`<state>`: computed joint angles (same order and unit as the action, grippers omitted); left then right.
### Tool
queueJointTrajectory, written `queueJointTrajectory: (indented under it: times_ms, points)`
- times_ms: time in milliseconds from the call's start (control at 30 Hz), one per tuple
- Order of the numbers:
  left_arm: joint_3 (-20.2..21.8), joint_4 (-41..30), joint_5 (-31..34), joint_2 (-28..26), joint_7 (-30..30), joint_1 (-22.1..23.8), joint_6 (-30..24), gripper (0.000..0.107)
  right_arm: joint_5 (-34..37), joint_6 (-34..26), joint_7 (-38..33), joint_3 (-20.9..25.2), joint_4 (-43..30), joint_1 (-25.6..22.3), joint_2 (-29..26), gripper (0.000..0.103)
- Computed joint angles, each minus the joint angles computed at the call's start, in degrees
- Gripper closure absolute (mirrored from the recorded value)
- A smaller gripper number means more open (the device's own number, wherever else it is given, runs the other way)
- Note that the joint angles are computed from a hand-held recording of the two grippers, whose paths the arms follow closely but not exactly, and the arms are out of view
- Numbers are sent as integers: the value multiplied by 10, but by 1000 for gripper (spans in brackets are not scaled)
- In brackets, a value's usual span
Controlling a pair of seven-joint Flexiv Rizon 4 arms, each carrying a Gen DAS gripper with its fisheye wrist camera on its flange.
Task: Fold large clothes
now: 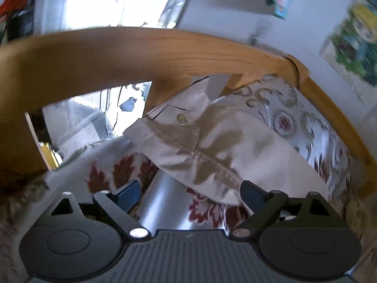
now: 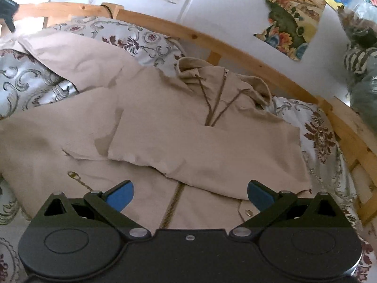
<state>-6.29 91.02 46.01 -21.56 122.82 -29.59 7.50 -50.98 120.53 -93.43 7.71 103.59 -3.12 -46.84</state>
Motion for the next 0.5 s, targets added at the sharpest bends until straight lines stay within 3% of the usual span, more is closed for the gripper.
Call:
queueJointTrajectory:
  times_ms: [200, 367, 433, 500]
  points:
    - [11, 19, 12, -4, -98, 0, 16, 16, 8, -19, -8, 1, -4, 7, -2, 1]
    - [9, 4, 3, -17, -118, -2, -18, 44, -16, -36, 1, 24, -14, -12, -9, 1]
    - [8, -1, 6, -20, -128, -7, -29, 64, -19, -39, -3, 25, -13, -13, -10, 1]
    - [7, -3, 2, -22, -136, -9, -40, 77, -18, -41, -7, 25, -13, -11, -10, 1]
